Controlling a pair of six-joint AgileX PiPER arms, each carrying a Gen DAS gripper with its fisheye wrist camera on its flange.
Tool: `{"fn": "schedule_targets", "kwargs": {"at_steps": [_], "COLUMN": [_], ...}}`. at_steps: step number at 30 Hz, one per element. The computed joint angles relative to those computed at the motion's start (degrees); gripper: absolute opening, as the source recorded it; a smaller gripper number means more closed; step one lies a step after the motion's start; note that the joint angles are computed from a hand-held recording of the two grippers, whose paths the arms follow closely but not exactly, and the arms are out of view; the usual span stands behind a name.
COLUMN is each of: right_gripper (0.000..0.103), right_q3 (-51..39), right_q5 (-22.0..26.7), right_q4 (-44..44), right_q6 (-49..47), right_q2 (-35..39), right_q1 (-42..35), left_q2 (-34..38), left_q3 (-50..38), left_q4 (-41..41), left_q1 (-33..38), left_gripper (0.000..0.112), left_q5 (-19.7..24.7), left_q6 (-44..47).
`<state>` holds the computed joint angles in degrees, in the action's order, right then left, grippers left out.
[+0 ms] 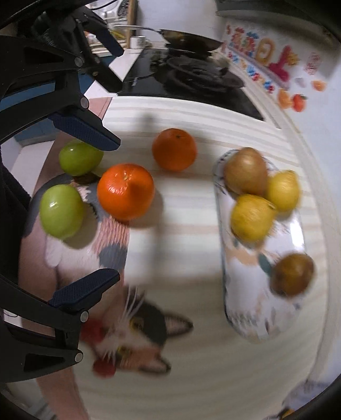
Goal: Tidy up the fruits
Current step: 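Grasp an orange with the right tool while the left tool reaches a green apple, then carry the orange with the right tool while the left tool grasps the green apple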
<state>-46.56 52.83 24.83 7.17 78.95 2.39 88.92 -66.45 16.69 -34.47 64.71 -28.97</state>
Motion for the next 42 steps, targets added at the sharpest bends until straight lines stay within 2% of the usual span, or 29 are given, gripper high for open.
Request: {"fn": "schedule_targets", "kwargs": {"at_steps": [6,10,11,13,17,23,31,33,34,35,38,40,42], "right_gripper": [0.091,0.073,0.068,0.068,0.068,0.068,0.068,0.068,0.068,0.068,0.068,0.068,0.068], "right_q3": [-2.2,-4.0,-3.6,-2.8,0.1,4.7,10.0,10.8,11.0,11.5,11.4,11.1,11.3], "right_q5": [-5.4,-6.3,-7.8,-8.5,-7.9,-6.0,-10.1,-10.5,-8.7,-9.1,-9.1,-8.9,-7.8], "right_q4": [0.4,0.4,-1.1,-2.5,-4.6,-8.3,-6.9,-6.3,-6.9,-6.8,-7.0,-7.3,-7.0], "right_q6": [-1.5,-3.1,-2.1,-1.9,-2.6,-3.7,-1.9,-2.4,-3.7,-3.7,-3.4,-2.8,-4.8], "right_q2": [9.2,15.5,15.0,14.7,11.6,6.0,5.8,5.6,4.1,4.1,4.0,3.9,2.9], "right_q1": [7.0,9.2,10.2,10.3,6.4,-0.3,-0.2,-0.6,-2.8,-2.6,-2.5,-2.2,-4.5], "left_q2": [2.7,3.5,3.7,3.7,3.9,5.0,8.8,9.1,8.9,8.8,9.0,9.1,9.3], "left_q3": [4.3,6.0,6.2,6.5,7.1,8.7,6.9,7.4,7.9,8.3,7.9,7.3,6.4], "left_q4": [-0.7,-2.1,-2.6,-3.8,-9.8,-15.8,-23.4,-25.2,-27.3,-29.5,-31.5,-31.6,-30.2], "left_q1": [3.2,5.5,5.9,6.4,7.1,3.3,1.5,1.5,2.2,2.9,2.6,1.6,0.1], "left_gripper": [0.102,0.102,0.102,0.102,0.102,0.103,0.101,0.094,0.085,0.077,0.060,0.052,0.051], "left_q5": [-1.1,-1.3,-1.2,-1.4,-2.7,-4.8,-5.5,-6.4,-7.2,-7.6,-7.7,-7.5,-7.3], "left_q6": [-1.8,-1.7,-1.6,-0.9,2.5,6.0,12.8,14.5,16.1,17.4,18.9,18.8,17.8]}}
